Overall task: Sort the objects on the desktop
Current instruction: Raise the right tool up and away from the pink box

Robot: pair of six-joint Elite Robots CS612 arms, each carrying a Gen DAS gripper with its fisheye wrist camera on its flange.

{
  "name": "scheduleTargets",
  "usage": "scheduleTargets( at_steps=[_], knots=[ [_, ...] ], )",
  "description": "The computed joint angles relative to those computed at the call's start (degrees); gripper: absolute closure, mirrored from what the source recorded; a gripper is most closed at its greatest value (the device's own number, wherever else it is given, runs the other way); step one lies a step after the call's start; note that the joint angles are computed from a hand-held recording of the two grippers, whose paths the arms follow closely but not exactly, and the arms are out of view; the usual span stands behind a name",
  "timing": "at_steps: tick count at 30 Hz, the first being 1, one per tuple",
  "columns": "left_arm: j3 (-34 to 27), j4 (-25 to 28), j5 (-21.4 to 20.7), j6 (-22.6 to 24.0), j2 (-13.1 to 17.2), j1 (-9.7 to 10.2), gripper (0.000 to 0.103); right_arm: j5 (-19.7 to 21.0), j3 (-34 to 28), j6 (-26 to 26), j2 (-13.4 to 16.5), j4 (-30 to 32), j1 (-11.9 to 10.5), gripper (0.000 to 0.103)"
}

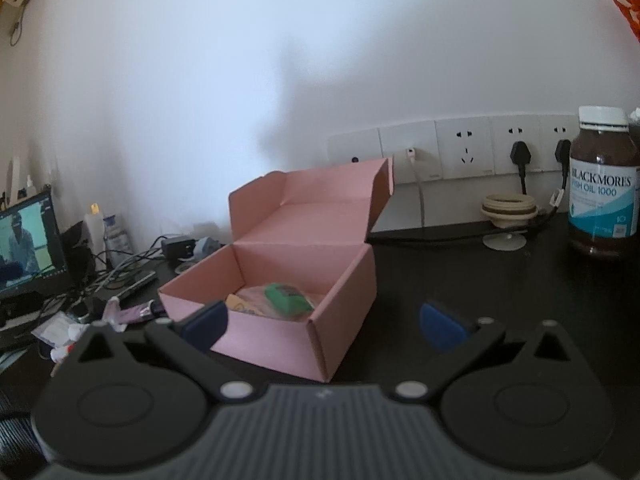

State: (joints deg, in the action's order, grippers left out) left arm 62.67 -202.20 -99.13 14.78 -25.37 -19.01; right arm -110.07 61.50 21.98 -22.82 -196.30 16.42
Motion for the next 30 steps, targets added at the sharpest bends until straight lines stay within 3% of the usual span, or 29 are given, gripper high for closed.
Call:
scheduleTargets(
  at_steps=[10, 21, 27, 30],
  knots=[
    [-8.04, 3.42, -4.21, -2.73, 4.03, -1.23, 0.0, -0.7, 0.16, 0.46, 0.2, -1.59, 0.07, 0.001],
    [-19.75, 9.73, -8.77, -8.33, 9.82, -1.79, 0.0, -1.39, 0.79, 4.97, -0.06, -1.41, -0.3, 0.001],
    [-21.48, 10.87, -10.84, -8.32, 11.06, -1.63, 0.0, -1.2, 1.02, 5.81, -0.1, -1.1, -0.54, 0.001],
    [-22.18, 13.87, -11.44, -8.33, 11.22, -1.51, 0.0, 0.03, 1.28, 6.61, -0.09, -2.04, -0.77, 0.001]
  ],
)
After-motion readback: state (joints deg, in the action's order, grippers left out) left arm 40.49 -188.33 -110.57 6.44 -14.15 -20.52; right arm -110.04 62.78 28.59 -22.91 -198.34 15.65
